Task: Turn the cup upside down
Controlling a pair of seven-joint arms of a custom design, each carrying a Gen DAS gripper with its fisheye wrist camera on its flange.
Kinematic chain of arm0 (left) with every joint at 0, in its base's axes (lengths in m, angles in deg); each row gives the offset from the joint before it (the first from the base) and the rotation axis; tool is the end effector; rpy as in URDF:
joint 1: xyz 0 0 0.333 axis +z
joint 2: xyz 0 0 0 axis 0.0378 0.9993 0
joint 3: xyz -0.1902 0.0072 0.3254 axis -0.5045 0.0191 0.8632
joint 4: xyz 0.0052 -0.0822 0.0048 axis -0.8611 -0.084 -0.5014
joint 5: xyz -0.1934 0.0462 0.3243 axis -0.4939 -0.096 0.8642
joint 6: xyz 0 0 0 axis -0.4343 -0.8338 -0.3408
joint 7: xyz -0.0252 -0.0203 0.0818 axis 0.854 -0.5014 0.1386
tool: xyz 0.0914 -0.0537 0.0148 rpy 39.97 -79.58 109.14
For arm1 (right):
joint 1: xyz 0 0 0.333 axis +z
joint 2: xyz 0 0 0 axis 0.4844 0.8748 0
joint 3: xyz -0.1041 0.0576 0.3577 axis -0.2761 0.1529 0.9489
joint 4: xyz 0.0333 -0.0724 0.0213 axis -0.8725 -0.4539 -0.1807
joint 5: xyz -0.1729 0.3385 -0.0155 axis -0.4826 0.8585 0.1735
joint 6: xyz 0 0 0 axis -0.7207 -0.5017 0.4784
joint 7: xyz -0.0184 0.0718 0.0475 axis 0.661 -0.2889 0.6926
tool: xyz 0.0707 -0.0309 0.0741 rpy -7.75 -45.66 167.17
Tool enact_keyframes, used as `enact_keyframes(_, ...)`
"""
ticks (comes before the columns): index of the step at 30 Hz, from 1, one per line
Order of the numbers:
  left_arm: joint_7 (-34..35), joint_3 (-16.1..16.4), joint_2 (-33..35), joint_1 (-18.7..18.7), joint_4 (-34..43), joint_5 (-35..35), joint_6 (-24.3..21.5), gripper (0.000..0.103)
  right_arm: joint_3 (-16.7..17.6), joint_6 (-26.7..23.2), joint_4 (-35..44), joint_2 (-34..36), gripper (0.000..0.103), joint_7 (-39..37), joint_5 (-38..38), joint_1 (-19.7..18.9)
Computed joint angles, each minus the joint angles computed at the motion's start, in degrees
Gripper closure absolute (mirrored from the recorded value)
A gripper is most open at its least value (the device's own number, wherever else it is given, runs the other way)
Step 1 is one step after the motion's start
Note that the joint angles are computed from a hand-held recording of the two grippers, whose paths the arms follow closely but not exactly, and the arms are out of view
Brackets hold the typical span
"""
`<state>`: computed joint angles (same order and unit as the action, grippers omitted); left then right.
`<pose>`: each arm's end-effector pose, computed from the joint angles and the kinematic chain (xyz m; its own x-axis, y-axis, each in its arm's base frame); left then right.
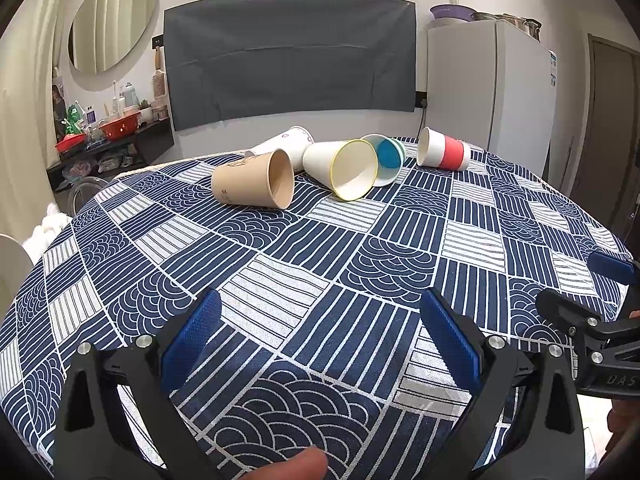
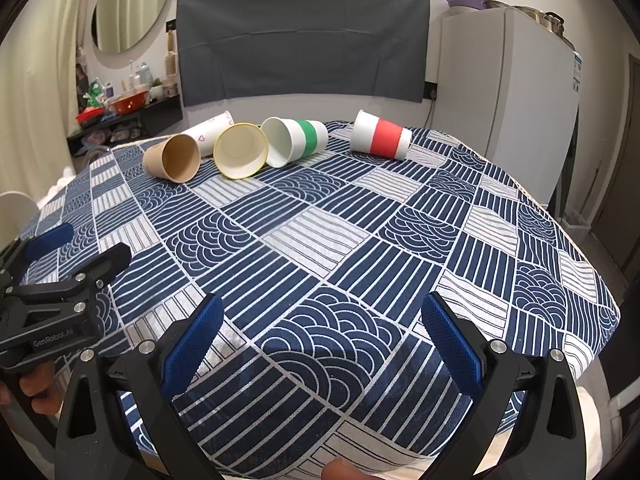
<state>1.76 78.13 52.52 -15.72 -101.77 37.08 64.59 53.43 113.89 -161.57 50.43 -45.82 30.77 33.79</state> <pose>0.6098 -0.2513 0.3825 0.4047 -0.9141 -0.0251 -0.4896 -0.1935 -0.8502 0.6984 0.1673 0.3936 0.5397 -0.8413 0.0304 -0.4975 -0.3478 -0.7947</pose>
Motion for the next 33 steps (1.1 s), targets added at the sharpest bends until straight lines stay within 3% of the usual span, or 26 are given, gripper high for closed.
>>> enact_keyframes(10,0.0,0.3,-0.6,0.9,-0.7,1.1,1.7,0.006,-0.7,-1.6,0.3,0.1,0.008,1.2,-0.6,-0.1)
enact_keyframes(14,-1.6,0.3,-1.7,2.3,-1.5,2.1,4.4,0.006,1.8,-0.4,1.1,0.1,0.008,-5.7,3.4,-1.7)
enact_keyframes(19,-2.8,0.1,-3.7,3.6,-2.5,3.3,6.4,0.006,-2.1,-3.4,1.7,-0.6,0.008,-0.8,0.4,0.5)
enact_keyframes(22,-1.5,-0.2,-4.7,3.4,-2.7,2.7,4.0,0.006,-3.9,-4.9,2.3,-0.8,0.008,3.4,-2.4,1.4)
enact_keyframes(27,0.7,-0.5,-6.1,4.8,-2.5,1.2,5.3,0.006,-4.0,-4.5,4.0,-0.4,0.008,6.0,-4.8,1.5)
enact_keyframes(33,6.7,-0.4,-6.4,5.5,-1.5,-2.9,3.5,0.006,-4.3,-3.6,6.6,0.9,0.008,9.0,-9.3,2.7)
